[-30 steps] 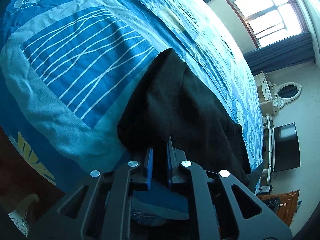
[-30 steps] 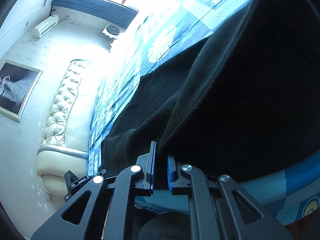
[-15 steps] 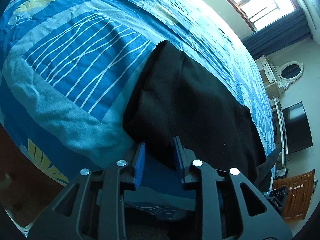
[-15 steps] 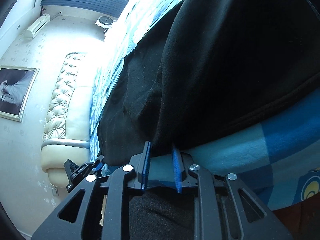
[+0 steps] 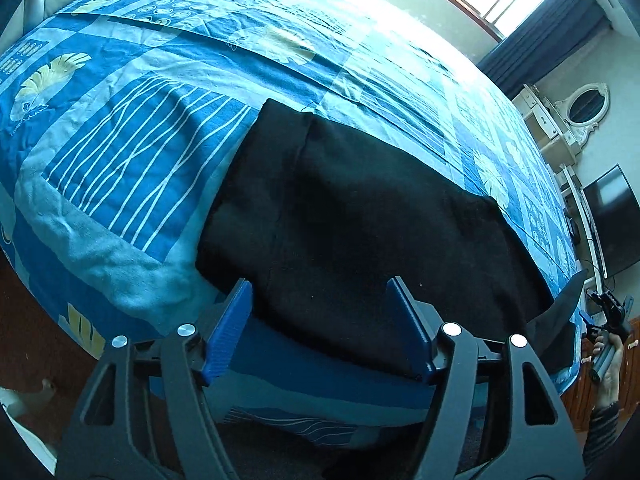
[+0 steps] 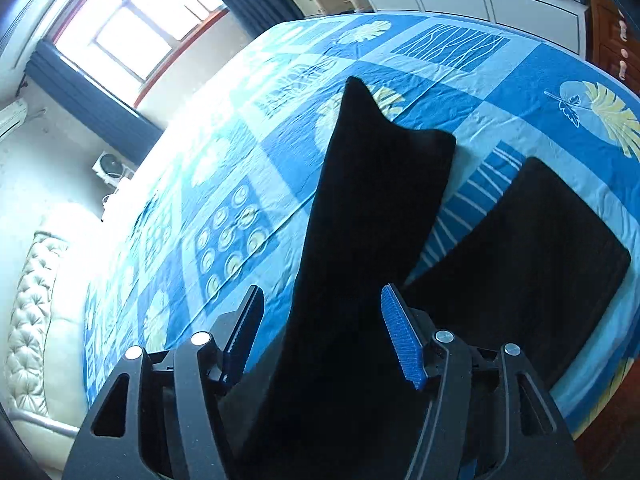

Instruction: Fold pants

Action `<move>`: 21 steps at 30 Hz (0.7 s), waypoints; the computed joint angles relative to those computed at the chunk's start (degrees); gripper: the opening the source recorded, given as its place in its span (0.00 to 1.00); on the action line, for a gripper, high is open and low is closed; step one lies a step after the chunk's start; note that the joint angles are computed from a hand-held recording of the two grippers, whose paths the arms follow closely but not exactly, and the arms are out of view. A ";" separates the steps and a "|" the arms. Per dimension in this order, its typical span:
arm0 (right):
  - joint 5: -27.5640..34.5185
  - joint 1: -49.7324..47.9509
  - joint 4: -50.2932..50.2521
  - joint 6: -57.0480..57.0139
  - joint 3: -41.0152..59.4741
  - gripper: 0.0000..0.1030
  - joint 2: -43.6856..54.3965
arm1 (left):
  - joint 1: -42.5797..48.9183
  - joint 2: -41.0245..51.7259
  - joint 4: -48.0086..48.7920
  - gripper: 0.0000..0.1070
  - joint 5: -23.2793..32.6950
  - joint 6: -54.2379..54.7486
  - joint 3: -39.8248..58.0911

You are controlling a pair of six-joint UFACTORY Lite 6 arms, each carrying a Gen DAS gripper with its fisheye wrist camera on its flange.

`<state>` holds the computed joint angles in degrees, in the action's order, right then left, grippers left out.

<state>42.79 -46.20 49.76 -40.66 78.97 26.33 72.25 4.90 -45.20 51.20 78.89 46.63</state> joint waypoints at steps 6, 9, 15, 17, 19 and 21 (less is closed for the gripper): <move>-1.13 6.28 -13.26 15.49 19.23 0.35 16.13 | -5.06 -6.74 -4.91 0.83 -7.67 -1.40 -7.41; -2.79 4.53 -6.55 6.96 12.90 0.07 12.46 | -5.10 -8.75 -4.80 0.84 -7.93 -2.47 -8.73; 6.20 -13.31 10.85 -19.89 -6.82 0.07 -3.03 | -1.17 -8.50 -3.51 0.84 -3.68 -5.00 -8.01; 10.69 -20.97 11.53 -24.12 -10.06 0.07 -4.45 | -0.68 -8.93 -3.51 0.84 -3.09 -5.35 -8.37; 12.98 -27.11 10.44 -26.93 -11.68 0.07 -2.76 | -0.64 -10.04 -3.91 0.84 -2.82 -5.36 -9.23; 11.77 -30.52 8.47 -29.62 -12.82 0.07 0.25 | -1.35 -11.23 -4.26 0.84 -3.18 -5.41 -10.32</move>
